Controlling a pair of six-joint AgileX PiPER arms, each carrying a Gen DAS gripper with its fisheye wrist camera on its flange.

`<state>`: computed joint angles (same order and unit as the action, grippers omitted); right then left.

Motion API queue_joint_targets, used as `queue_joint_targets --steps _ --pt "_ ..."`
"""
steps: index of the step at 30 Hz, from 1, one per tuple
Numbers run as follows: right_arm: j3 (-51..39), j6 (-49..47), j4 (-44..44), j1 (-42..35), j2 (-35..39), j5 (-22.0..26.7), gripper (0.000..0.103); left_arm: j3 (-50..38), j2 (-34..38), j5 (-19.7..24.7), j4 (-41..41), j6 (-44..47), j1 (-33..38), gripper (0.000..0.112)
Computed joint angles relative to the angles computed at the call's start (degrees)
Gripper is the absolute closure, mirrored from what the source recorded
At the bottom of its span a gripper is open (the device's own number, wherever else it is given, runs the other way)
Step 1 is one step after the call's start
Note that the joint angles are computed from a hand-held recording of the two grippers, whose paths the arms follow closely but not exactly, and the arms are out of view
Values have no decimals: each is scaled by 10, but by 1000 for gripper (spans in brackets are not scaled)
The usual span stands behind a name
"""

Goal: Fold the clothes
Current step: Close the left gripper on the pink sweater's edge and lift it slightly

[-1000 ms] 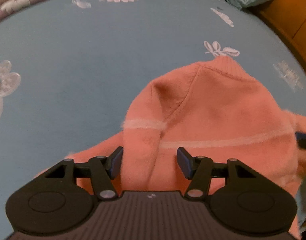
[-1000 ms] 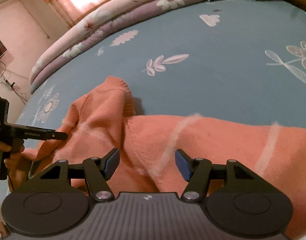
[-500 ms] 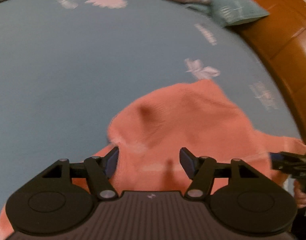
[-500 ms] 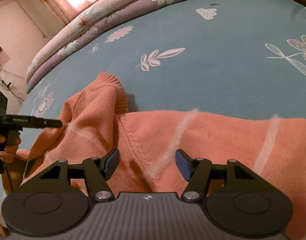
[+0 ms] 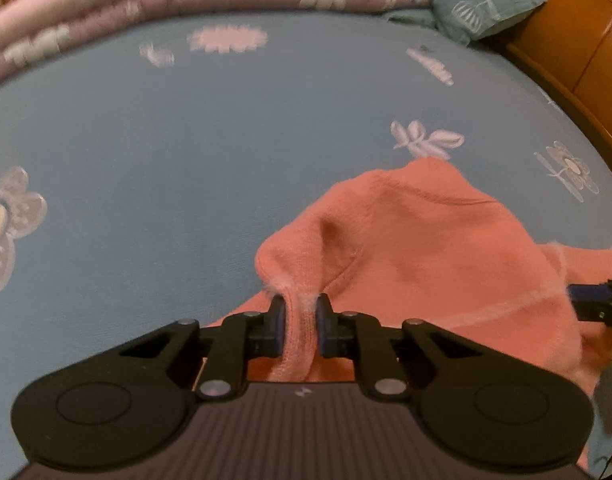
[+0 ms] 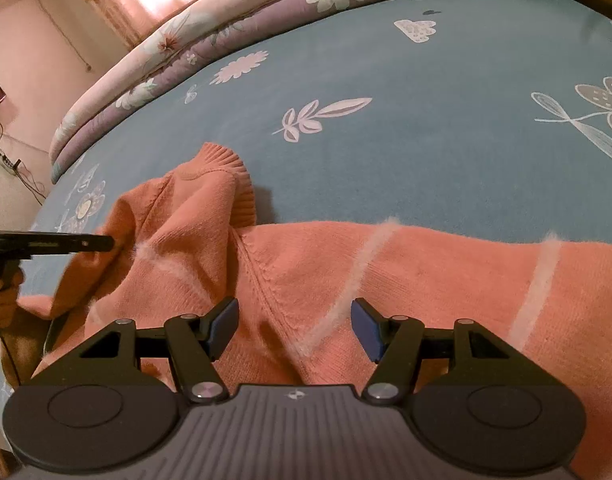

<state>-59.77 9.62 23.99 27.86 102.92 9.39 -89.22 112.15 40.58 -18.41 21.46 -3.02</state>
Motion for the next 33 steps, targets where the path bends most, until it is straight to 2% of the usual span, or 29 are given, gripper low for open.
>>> queue_joint_targets --steps 3,8,11,15,16,18,21,23,25,27,28,29,30,31,33 --pt "4 15 -16 -1 -6 -1 36 81 -76 -34 -45 36 15 101" --pt "2 25 -30 -4 -11 0 36 218 -203 -66 -157 102 51 101" --pt "-5 -20 9 -6 -11 6 36 299 -280 -69 -205 129 69 101" --pt "-24 -59 38 0 -7 13 36 410 -384 -70 -228 109 86 102" --pt "-31 -83 58 1 -5 16 36 439 -412 -64 -236 106 94 109" --pt "-53 -98 58 8 2 24 36 496 -468 -51 -261 105 114 111" --pt "-100 -136 57 18 23 39 36 527 -497 -59 -222 64 111 111" --pt "-153 -120 12 22 50 60 36 544 -513 -65 -186 31 105 111" --pt "-197 -56 -55 33 66 86 36 551 -526 -68 -173 21 104 111" --pt "-224 -36 -79 42 71 102 36 534 -525 -68 -214 78 112 107" --pt "-217 -48 -71 48 64 95 36 520 -515 -70 -235 109 110 98" --pt "-209 -59 -63 54 58 87 36 501 -496 -69 -254 142 106 79" --pt "-199 -54 -68 61 51 79 35 482 -475 -70 -263 158 99 68" --pt "-190 -35 -83 66 45 75 34 462 -449 -72 -261 161 90 52" --pt "-169 -25 -78 67 34 71 34 420 -394 -65 -230 127 75 50"
